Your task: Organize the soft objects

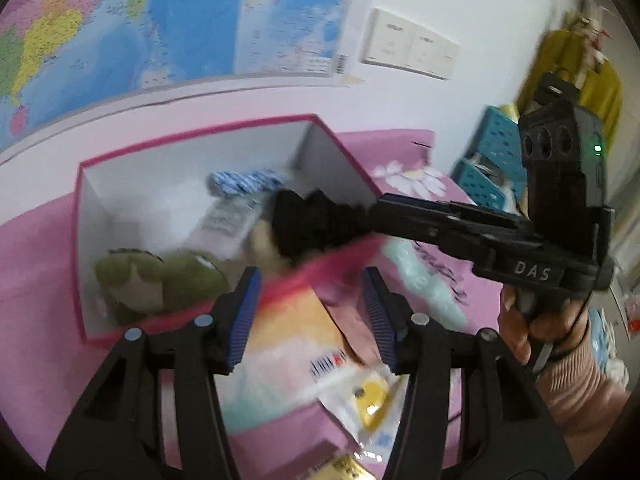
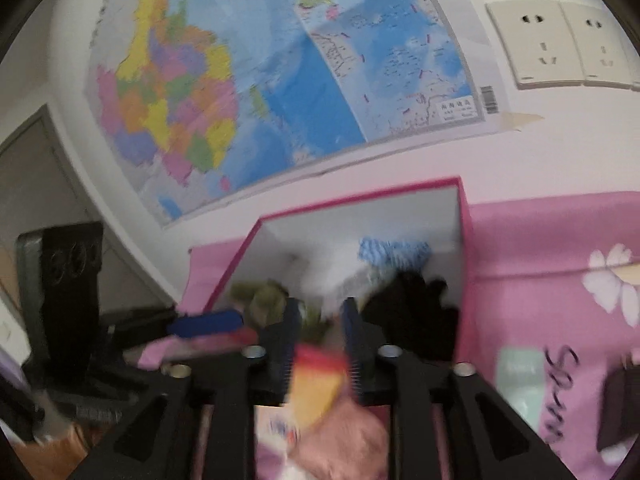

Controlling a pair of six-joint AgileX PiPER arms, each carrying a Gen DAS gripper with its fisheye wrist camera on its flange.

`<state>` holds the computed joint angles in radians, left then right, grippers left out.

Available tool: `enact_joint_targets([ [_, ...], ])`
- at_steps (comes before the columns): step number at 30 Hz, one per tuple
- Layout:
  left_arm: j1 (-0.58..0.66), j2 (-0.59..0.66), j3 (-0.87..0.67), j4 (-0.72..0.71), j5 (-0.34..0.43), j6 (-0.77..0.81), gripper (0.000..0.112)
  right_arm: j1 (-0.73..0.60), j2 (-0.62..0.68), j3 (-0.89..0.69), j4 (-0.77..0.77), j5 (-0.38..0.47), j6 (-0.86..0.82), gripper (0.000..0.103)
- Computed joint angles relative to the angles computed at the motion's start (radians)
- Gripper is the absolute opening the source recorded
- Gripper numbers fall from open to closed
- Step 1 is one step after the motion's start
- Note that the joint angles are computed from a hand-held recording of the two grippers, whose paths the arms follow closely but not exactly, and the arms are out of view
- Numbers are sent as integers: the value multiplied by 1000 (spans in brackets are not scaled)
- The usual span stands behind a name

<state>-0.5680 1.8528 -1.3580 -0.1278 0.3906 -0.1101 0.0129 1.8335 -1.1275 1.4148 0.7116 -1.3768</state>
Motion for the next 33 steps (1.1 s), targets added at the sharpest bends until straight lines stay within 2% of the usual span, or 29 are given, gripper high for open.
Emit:
enact_joint_targets([
  [1, -9, -15, 37, -16, -18, 19, 54, -10, -16, 31, -30, 9, -3, 41],
  [5, -51, -50, 151, -116, -75, 132, 54, -35, -7, 106, -106, 33, 3, 42],
  [10, -100, -41, 218, -291, -74, 292, 55, -47, 54, 117, -84, 20, -12, 42],
  [16, -129, 79, 137, -367, -17, 304, 55, -34, 176, -26, -128, 60, 67, 42],
  [18, -135, 114, 97, -318, -10, 229, 54, -31, 214, -74, -138, 92, 89, 42],
  [21, -117, 143, 68, -364, 7, 232, 54, -29, 278, -160, -181, 158, 142, 42],
  [22, -110, 145, 70, -388, 6, 246, 49, -27, 295, -185, -196, 175, 156, 43],
  [23, -101, 145, 73, -410, 8, 256, 39, -26, 317, -215, -214, 198, 171, 43],
  [25, -82, 144, 83, -474, 16, 304, 29, -32, 343, -250, -225, 239, 175, 44],
  [27, -71, 141, 96, -512, 17, 329, 27, -50, 371, -285, -243, 307, 176, 43],
  [30, -62, 132, 120, -546, 13, 356, 18, -60, 370, -276, -277, 325, 164, 36],
  [33, -49, 124, 136, -594, 8, 396, 18, -66, 344, -227, -298, 316, 138, 35],
])
